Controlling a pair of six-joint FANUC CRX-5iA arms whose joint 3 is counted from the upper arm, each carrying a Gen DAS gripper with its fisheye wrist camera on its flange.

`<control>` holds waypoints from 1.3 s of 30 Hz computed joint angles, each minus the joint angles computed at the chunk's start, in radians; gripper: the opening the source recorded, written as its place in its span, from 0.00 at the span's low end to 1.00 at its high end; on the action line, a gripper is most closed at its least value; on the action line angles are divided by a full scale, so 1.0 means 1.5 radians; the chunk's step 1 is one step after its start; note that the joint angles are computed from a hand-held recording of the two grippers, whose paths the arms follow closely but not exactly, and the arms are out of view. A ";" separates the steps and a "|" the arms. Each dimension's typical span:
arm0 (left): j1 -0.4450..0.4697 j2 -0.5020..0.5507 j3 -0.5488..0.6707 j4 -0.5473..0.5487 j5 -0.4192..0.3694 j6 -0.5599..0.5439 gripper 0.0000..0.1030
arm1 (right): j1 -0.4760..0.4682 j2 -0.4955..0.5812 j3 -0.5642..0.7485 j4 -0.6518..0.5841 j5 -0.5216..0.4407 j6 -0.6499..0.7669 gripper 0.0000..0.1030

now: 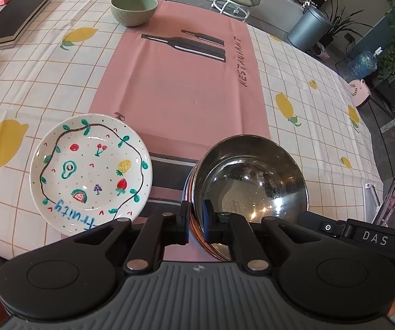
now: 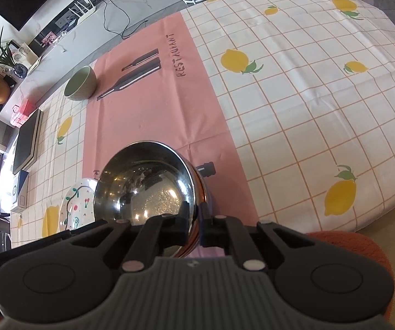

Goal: Organize plates and bowls
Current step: 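Open both grippers and lift them off the nested steel bowls, then move both grippers to the pale green bowl rim and grip it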

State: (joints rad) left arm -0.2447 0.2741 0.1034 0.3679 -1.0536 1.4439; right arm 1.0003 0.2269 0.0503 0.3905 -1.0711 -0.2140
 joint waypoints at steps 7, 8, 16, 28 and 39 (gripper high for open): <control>0.022 -0.010 0.008 0.025 0.014 -0.038 0.11 | 0.004 0.004 0.015 0.036 -0.001 -0.004 0.08; 0.025 -0.010 0.012 0.026 0.014 -0.048 0.11 | 0.003 0.005 0.017 0.042 0.007 -0.001 0.08; 0.053 -0.010 0.053 0.003 0.031 -0.114 0.17 | -0.018 0.069 0.121 0.030 0.027 0.098 0.22; 0.123 0.060 0.120 0.061 0.061 -0.142 0.19 | -0.080 0.219 0.343 -0.075 0.046 0.230 0.26; 0.141 0.213 0.257 0.134 0.067 -0.093 0.24 | -0.140 0.416 0.614 -0.102 -0.012 0.264 0.27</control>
